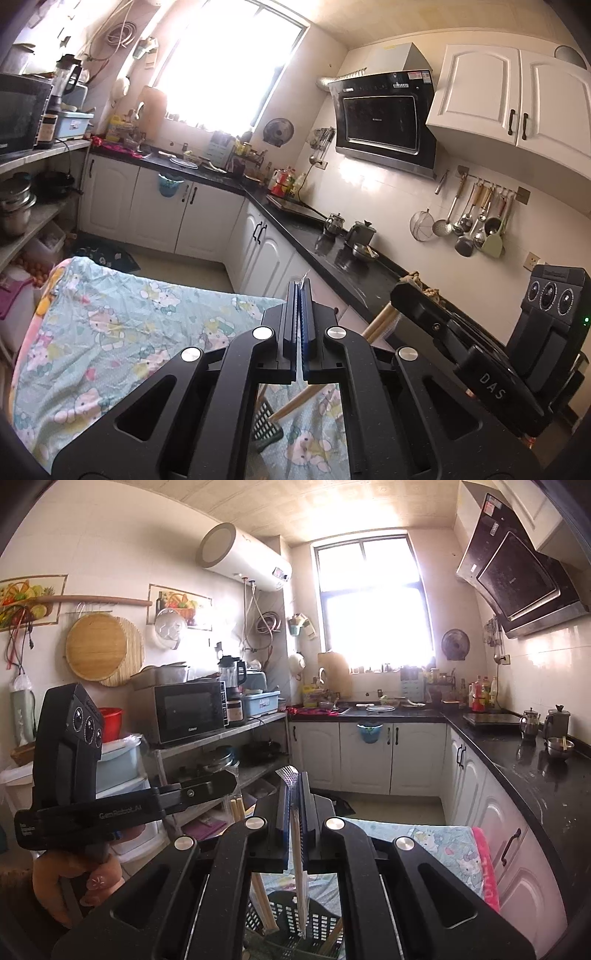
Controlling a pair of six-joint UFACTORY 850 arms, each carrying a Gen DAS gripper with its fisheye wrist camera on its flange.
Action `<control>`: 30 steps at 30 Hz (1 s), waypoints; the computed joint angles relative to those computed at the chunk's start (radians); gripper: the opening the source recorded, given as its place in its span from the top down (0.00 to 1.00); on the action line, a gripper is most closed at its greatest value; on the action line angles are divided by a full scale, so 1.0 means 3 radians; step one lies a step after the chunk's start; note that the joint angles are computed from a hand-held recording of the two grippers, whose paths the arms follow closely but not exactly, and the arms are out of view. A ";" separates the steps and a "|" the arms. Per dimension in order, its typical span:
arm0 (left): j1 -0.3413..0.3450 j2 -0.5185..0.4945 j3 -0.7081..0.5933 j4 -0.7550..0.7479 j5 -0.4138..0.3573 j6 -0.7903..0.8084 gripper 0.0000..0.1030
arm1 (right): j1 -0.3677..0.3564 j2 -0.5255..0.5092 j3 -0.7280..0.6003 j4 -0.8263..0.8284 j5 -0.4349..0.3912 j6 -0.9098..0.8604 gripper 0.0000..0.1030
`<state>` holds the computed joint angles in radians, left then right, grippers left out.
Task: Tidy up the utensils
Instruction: 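Lift the chopsticks with both grippers and carry them above the caddy, then lower the chopsticks into the caddy and open both grippers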
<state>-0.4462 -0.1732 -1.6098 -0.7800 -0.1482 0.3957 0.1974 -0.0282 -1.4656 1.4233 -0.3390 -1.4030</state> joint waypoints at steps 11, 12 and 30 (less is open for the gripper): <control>-0.0026 -0.0133 0.0018 0.0085 0.0143 -0.0025 1.00 | -0.0005 -0.0103 0.0039 0.0125 0.0090 -0.0106 0.96; -0.0029 -0.0141 0.0024 0.0184 0.0154 -0.0109 1.00 | -0.0004 -0.0115 0.0042 0.0111 0.0089 -0.0094 0.96; -0.0034 -0.0273 0.0180 0.0421 0.0142 -0.0315 1.00 | 0.0068 -0.0257 0.0185 -0.0172 0.0317 0.0104 0.95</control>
<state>-0.4563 -0.2550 -1.5559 -0.6537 -0.1055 0.3011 0.2178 -0.1053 -1.4100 1.3718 -0.2437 -1.3717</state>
